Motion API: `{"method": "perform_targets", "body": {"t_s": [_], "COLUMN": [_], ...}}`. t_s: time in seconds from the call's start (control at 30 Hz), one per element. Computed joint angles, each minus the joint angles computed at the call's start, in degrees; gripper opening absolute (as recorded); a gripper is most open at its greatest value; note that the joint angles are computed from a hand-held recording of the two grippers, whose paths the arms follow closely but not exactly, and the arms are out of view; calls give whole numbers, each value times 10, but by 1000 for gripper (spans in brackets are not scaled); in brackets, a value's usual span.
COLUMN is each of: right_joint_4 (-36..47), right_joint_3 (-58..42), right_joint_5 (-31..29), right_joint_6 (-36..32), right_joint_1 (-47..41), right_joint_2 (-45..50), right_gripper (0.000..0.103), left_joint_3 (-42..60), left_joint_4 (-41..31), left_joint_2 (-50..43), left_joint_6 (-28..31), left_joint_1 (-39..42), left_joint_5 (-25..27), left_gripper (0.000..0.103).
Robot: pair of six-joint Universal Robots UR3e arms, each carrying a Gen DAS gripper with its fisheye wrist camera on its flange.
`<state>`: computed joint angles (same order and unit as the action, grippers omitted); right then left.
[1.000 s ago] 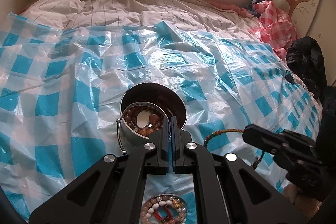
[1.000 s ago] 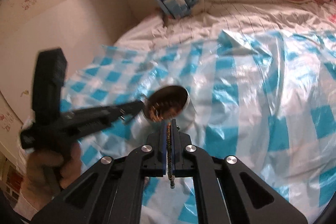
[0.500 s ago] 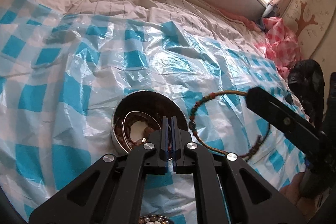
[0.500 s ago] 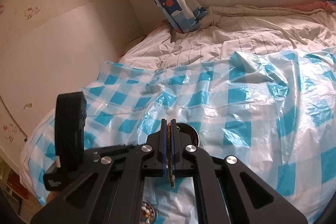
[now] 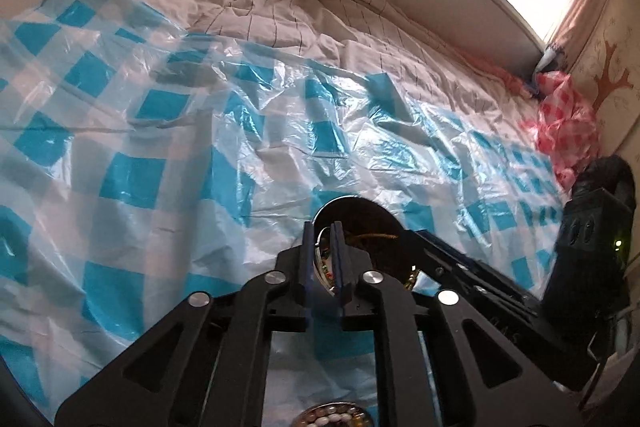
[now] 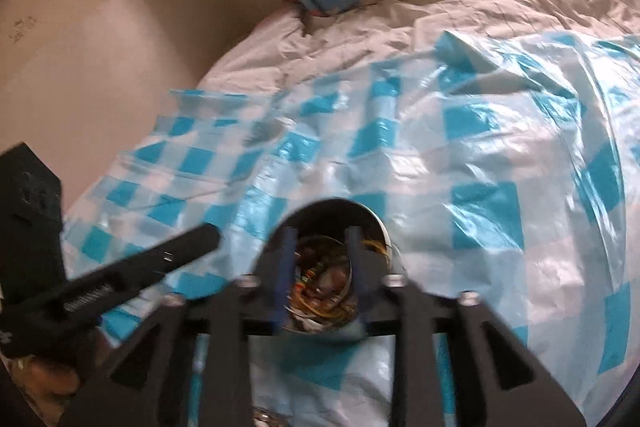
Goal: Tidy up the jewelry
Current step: 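Lower the gold beaded bracelet into the silver tin and open the right gripper, then move the right gripper back to the silver bangle on the sheet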
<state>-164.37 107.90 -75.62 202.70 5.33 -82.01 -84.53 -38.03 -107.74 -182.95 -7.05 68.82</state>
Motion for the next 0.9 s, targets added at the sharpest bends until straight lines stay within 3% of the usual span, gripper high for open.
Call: {"method": "perform_targets", "body": {"t_s": [0.1, 0.27, 0.4, 0.7, 0.9], "right_joint_4": [-4, 14, 40, 129, 177], "right_joint_3": [25, 73, 101, 138, 88], "right_joint_5": [-19, -27, -49, -69, -138], "right_joint_6": [-6, -1, -6, -4, -13], "right_joint_1": [-3, -22, -10, 46, 129], "right_joint_2": [-23, -81, -132, -200, -148], "right_gripper": [33, 48, 63, 66, 69], "left_joint_3": [-5, -11, -21, -66, -102], "left_joint_4": [-4, -16, -36, -78, -76], "left_joint_2": [7, 17, 28, 66, 101], "left_joint_6": [8, 38, 69, 158, 178], "left_joint_1": [-2, -16, -18, -27, -18], "left_joint_5": [8, 43, 55, 81, 99], "left_gripper": [22, 35, 37, 37, 41]}}
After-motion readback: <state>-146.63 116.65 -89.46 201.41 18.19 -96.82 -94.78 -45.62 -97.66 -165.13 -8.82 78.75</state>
